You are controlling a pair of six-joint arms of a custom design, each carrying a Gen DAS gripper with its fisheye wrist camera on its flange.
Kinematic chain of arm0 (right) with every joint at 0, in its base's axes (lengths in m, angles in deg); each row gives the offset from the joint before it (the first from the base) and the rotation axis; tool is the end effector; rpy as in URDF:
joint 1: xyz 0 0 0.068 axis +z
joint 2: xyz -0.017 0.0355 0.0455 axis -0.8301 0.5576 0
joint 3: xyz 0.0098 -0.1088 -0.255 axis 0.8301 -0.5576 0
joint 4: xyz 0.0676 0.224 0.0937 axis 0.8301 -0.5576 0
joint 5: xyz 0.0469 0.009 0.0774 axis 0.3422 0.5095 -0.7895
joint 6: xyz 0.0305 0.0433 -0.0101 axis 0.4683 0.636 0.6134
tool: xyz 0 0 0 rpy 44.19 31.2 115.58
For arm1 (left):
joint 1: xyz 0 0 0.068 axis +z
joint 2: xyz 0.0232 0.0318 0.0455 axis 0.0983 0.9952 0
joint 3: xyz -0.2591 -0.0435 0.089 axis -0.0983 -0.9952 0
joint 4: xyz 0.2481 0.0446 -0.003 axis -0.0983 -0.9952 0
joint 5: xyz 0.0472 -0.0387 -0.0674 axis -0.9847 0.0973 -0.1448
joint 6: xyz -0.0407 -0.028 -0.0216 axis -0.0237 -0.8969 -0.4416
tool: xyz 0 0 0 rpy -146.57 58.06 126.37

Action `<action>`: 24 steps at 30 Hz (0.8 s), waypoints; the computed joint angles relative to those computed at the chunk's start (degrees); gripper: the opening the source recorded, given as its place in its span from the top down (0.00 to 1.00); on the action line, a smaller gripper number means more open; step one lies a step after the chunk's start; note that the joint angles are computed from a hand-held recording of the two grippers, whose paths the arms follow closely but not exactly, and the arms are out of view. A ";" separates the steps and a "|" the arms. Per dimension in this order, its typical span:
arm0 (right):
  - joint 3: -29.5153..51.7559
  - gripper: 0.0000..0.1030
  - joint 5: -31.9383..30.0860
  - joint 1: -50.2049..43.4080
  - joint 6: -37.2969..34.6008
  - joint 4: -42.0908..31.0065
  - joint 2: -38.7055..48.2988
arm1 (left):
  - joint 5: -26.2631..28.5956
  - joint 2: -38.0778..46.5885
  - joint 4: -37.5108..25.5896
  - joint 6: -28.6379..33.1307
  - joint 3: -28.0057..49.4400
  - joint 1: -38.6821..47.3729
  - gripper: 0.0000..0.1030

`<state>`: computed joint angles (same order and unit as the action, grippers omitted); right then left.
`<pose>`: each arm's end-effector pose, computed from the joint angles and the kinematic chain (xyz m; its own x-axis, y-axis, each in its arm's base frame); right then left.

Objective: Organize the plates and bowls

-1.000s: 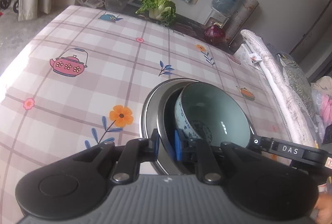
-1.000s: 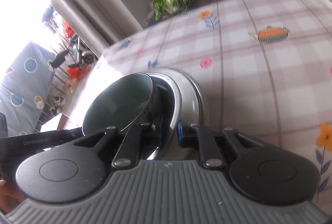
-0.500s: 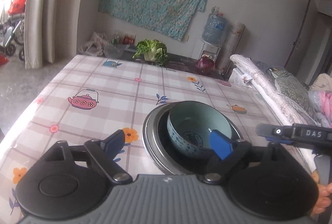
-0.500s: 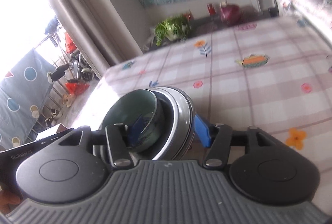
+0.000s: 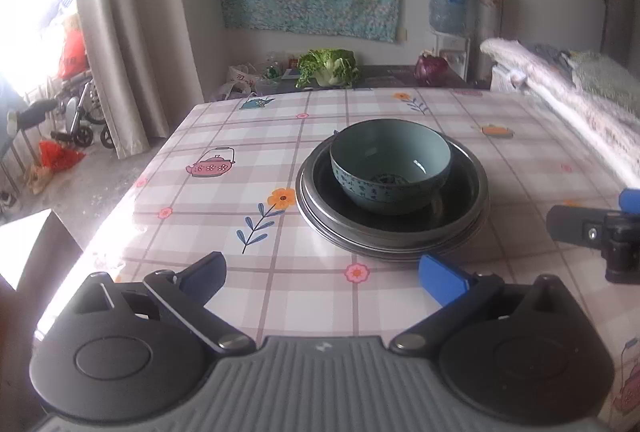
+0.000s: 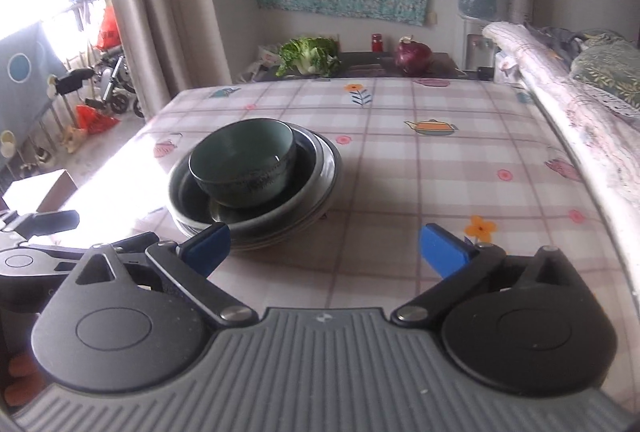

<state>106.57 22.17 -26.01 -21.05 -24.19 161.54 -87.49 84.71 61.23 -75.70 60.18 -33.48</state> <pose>0.2711 0.1403 0.1826 -0.5968 0.1238 -0.7928 0.0824 0.9923 0.0930 0.3040 -0.2285 0.1955 -0.6172 0.2183 -0.7559 0.2107 0.9715 0.1085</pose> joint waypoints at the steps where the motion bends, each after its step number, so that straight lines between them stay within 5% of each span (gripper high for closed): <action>1: 0.16 0.01 0.79 0.41 0.58 -0.90 -0.27 | -0.17 -0.13 -0.62 0.48 0.36 -0.07 0.00; 14: 8.56 0.01 2.12 0.89 6.02 -11.55 5.36 | 4.62 0.23 -8.29 -4.05 5.89 4.05 0.00; 24: 12.48 0.01 0.83 -0.09 5.94 -12.93 9.22 | 6.84 1.10 -12.14 -5.73 8.35 5.75 0.00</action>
<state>119.05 23.00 -26.10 -15.10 -37.12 170.76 -80.65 85.82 49.09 -81.44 68.54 -27.72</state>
